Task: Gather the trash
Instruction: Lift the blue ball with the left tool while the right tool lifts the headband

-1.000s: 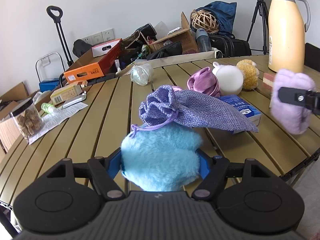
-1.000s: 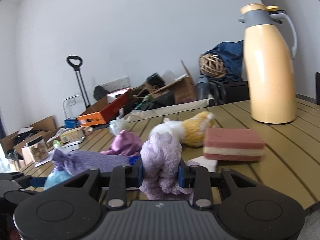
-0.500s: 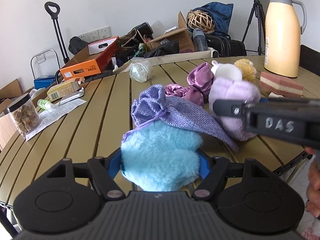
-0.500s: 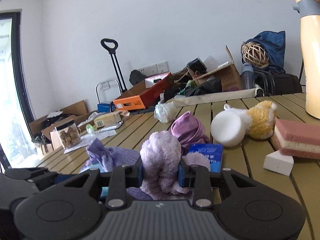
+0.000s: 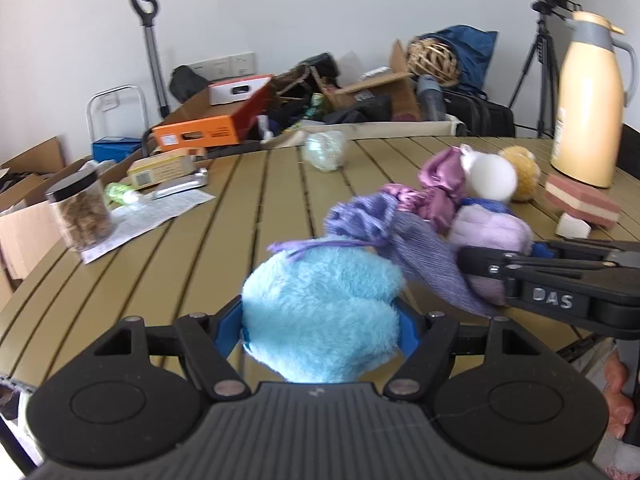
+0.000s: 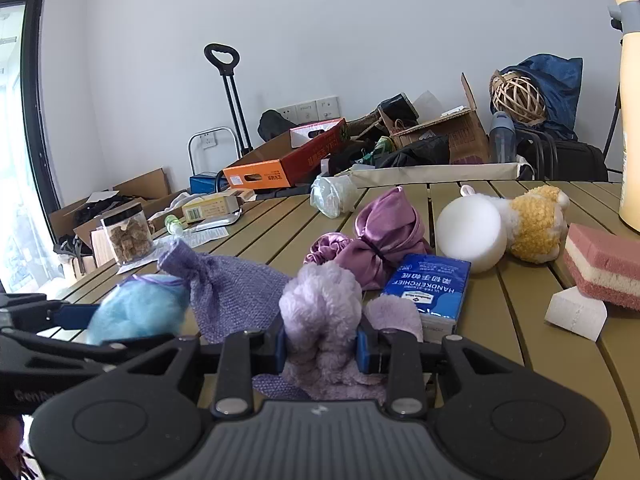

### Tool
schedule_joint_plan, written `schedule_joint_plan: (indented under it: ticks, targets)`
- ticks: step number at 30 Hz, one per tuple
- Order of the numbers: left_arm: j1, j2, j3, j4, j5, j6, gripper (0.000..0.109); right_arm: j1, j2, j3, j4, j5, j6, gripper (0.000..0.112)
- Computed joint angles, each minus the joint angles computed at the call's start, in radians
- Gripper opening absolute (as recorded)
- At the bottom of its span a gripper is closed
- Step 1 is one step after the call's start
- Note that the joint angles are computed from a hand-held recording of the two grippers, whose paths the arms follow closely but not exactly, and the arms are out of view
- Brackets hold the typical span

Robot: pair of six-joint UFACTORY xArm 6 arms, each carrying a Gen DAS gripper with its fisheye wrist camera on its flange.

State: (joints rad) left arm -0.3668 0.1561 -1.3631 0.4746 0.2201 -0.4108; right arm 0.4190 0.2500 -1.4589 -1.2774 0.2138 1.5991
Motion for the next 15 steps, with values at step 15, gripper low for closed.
schedule_joint_plan:
  ticks: [15]
  targets:
    - [0.02, -0.179, 0.136, 0.173, 0.081, -0.231, 0.074, 0.041, -0.14, 0.086, -0.199, 0.071, 0.188, 0.031]
